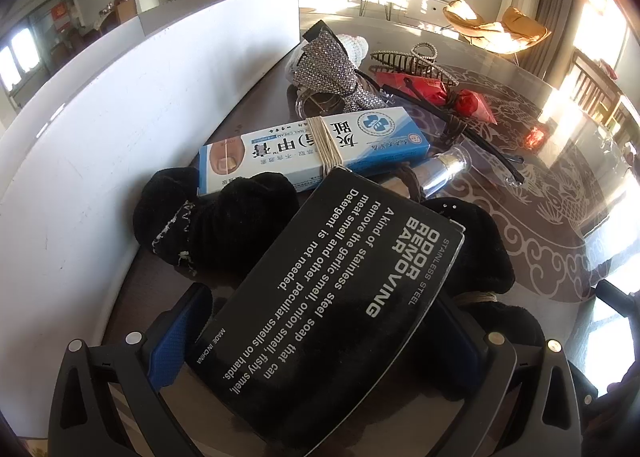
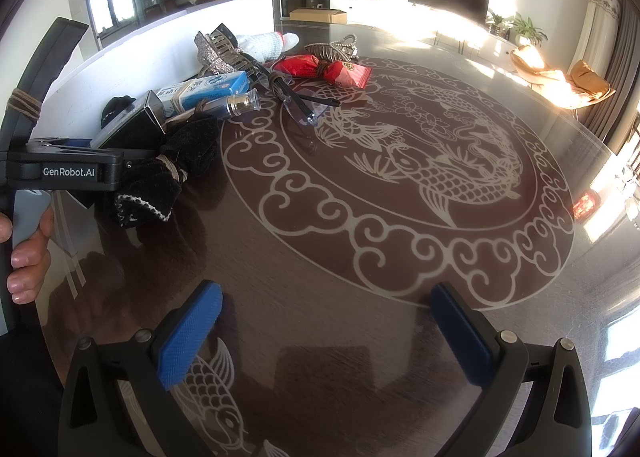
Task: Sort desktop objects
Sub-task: 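Close the left gripper around the black odor-removing bar box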
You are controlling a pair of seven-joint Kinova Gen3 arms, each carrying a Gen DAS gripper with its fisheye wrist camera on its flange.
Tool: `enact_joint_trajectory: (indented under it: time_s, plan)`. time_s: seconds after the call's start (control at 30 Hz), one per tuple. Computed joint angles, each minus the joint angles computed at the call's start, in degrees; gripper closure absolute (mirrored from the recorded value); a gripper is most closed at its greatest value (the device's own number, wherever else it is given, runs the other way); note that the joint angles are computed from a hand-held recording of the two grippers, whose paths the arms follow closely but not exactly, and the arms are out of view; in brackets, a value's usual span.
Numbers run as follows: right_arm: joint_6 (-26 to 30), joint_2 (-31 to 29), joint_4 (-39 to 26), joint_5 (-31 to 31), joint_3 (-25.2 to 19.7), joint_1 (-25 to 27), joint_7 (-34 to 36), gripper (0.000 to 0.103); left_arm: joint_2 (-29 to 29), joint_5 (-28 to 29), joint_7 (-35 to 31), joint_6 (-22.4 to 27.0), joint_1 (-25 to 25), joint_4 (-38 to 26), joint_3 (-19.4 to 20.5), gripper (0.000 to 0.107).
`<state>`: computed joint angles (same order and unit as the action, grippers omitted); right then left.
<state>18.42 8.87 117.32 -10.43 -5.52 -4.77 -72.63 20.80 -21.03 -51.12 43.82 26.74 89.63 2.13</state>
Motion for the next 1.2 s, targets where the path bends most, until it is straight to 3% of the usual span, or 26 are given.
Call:
enact_joint_trajectory:
  time_s: [0.2,0.27,0.4,0.53,0.67,0.8,0.87,0.97,1.07,1.2]
  plan:
    - [-0.01,0.01,0.0,-0.03,0.02,-0.02,0.03,0.0,-0.14,-2.04,0.56,-0.09,1.13,0.24,-0.36,0.004]
    - [-0.01,0.01,0.0,-0.03,0.03,-0.02,0.03,0.0,-0.75,-3.22,1.01,-0.47,1.68,1.07,-0.56,0.01]
    - [0.02,-0.02,0.02,-0.58,1.15,-1.05,0.53,0.0,-2.37,-5.71,1.35,-1.34,2.39,3.0,-0.38,0.037]
    - [0.09,-0.08,0.33,-6.87,7.99,-6.62,7.0,0.0,-3.99,-8.98,3.47,-0.67,4.21,4.81,-0.07,0.049]
    - [-0.12,0.19,0.64,-15.91,1.36,1.43,16.31,0.0,-5.97,-11.24,7.77,-0.63,4.58,6.66,-0.04,0.049]
    - [3.19,-0.75,-1.32,-25.23,-8.41,12.04,21.33,0.0,-7.41,-12.26,11.32,0.04,3.94,8.31,0.91,0.049]
    - [5.9,0.58,-3.87,-29.27,-11.14,14.17,23.48,0.0,-7.6,-12.36,12.39,0.2,3.45,8.75,1.45,0.049]
    - [10.09,4.35,-9.17,-28.78,-9.15,9.39,21.22,0.0,-8.11,-10.63,11.87,-0.66,1.8,9.29,2.12,0.049]
    - [8.74,6.29,-12.2,-22.1,-5.51,1.43,14.49,0.0,-9.13,-9.42,11.99,-1.23,0.74,10.39,2.46,0.049]
    - [11.46,9.4,-16.63,-13.68,0.19,-6.6,7.35,0.0,-9.86,-5.32,10.38,-2.39,-2.13,11.39,2.92,0.05]
